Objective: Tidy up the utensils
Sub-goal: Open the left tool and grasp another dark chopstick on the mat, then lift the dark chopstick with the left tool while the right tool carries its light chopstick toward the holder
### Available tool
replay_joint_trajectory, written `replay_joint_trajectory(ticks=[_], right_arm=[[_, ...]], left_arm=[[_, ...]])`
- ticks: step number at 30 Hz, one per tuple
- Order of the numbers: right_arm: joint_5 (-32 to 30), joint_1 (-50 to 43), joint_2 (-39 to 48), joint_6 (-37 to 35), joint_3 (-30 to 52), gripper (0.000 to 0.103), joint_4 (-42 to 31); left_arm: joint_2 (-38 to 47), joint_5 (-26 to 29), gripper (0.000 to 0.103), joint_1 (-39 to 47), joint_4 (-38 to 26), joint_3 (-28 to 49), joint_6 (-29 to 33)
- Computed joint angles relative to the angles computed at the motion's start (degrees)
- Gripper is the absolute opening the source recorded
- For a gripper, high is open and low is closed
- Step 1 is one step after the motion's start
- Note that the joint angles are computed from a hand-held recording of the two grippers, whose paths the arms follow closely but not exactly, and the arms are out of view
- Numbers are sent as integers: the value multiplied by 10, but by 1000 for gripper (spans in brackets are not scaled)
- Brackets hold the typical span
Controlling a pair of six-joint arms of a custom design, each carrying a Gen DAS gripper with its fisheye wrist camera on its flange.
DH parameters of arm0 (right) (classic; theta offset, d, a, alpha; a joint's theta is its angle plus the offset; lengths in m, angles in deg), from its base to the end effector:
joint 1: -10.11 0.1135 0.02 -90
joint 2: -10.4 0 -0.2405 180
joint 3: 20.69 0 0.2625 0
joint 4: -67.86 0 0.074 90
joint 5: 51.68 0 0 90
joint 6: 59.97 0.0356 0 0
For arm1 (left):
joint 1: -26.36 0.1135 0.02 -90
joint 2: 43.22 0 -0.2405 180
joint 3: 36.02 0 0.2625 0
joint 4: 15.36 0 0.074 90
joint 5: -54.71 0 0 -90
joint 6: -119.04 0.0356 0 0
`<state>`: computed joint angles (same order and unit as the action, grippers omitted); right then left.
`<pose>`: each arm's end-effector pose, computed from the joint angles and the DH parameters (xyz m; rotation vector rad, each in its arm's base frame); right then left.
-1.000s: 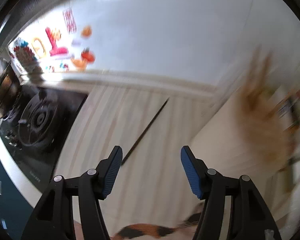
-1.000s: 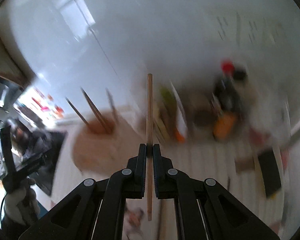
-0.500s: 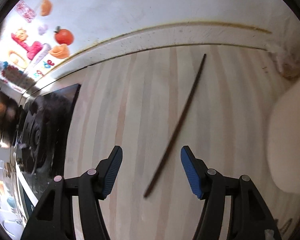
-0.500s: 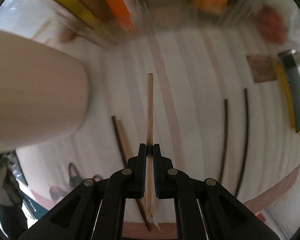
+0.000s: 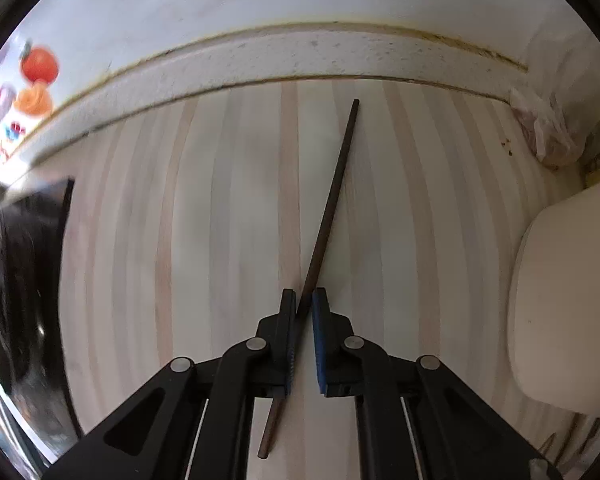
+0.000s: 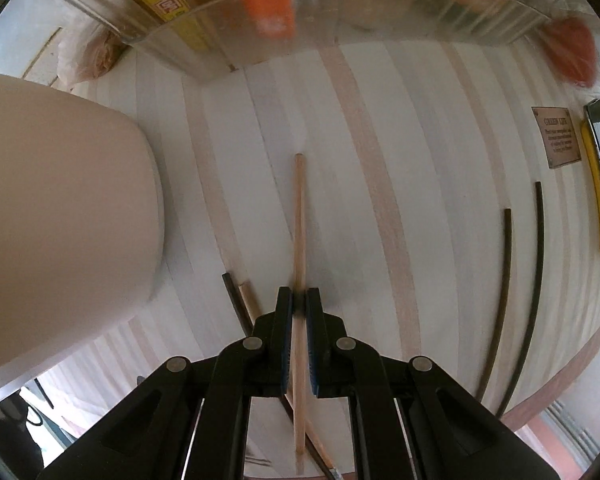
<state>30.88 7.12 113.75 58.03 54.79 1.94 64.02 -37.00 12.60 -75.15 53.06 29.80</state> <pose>0.3002 -0.0111 0.1157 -0.8196 -2.9318 -0.1714 0.3534 -0.0854 0.1542 0.3656 2.9064 0.0084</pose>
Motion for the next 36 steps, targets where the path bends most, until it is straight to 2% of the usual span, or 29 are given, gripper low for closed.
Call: replay_joint_trajectory(ticks=[4,10,13,15,18,21,26,34,36], right_arm=[[-4,-18,-13,-22,-21,7,2],[12,-6,-39,-63,-45,7,-12],[20,6,-66,-89,-84,7,-1],[21,6,-84,-108,-104,7,0],[22,5,-121,-140,-147,7,0],[30,3,-156,-170,-180,7,-7],[38,5,-192,-198,-217,7,-12],[48,8,-195,-195,-224,7,7],[51,50,-211,-153,-241,7,19]], left_arm=[[-58,17,4,-9,-12,-65,-48],[-235,34,4,-80,-50,-243,-162],[-327,46,4,-162,-82,-316,-255],[-383,64,4,-229,-102,-355,-338],[-437,92,4,-321,-111,-392,-445],[-441,91,4,-384,-103,-396,-490],[-377,52,7,-411,-91,-356,-501],[-235,-20,7,-444,-93,-253,-491],[-218,-32,4,-463,-94,-241,-501]])
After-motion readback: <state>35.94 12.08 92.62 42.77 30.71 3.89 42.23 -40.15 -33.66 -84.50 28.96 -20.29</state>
